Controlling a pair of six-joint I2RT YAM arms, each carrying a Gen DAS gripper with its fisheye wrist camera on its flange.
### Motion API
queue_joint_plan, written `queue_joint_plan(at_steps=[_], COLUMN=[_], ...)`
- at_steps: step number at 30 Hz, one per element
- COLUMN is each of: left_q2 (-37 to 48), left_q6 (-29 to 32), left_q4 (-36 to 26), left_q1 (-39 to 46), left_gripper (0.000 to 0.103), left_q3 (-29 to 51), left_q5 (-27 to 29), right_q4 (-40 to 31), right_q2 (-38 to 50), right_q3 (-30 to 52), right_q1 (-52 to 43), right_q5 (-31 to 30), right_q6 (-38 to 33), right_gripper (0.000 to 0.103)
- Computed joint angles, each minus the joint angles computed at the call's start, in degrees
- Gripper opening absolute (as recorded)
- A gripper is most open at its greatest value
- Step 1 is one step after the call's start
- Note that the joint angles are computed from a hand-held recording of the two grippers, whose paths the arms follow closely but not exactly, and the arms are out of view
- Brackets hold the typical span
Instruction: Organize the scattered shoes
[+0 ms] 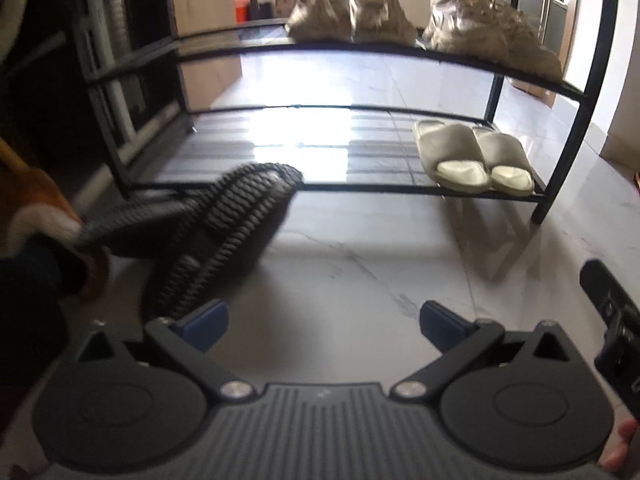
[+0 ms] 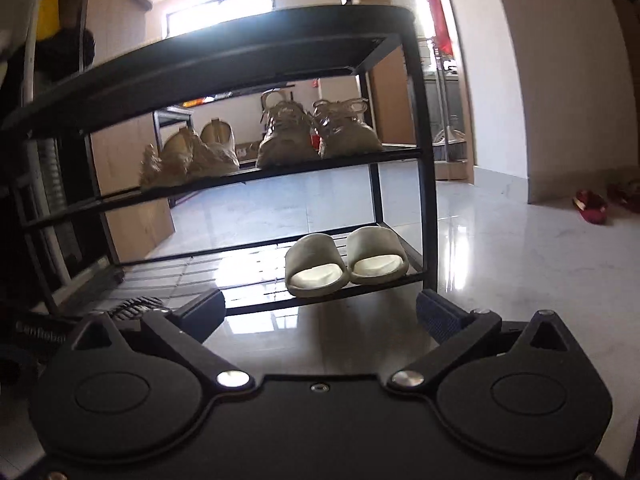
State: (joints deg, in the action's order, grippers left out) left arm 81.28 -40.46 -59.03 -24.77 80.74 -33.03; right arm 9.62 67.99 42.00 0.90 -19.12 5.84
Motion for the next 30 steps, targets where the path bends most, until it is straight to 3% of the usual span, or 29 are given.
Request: queue_joint_plan(at_steps=[4,11,24,27,30], left_q2=[-2.6,-5.4,-11.2,-12.6,-12.7], left_q6=[2.0,2.9,7.1,8.0,6.8], left_q4=[-3.0,-7.3,-1.7,0.3,0.3], left_q1=[-0.3,0.2,4.6,2.9,3.5], left_gripper=[0.102,0.102,0.102,0.102,0.102], left_q3=[1.5,5.1,0.1,-2.0,-2.3], left_q5=[-1.2,-0.1,5.9,3.1,4.9], right_q4=[-3.6,-8.9,-13.8,-14.5,-14.3], right_q2=[-4.2,-8.4,-10.2,-9.6,-9.4], right_q3=[-0.4,2.3,3.7,3.8,3.0], right_q1=[1.2,5.0,8.4,9.0,9.2], right_q5=[0.3,3.6,6.8,7.8,7.9], right_q6=[3.2,2.9,2.6,3.1,3.7], right_gripper=[0.103,0.103,0.103,0.103,0.103])
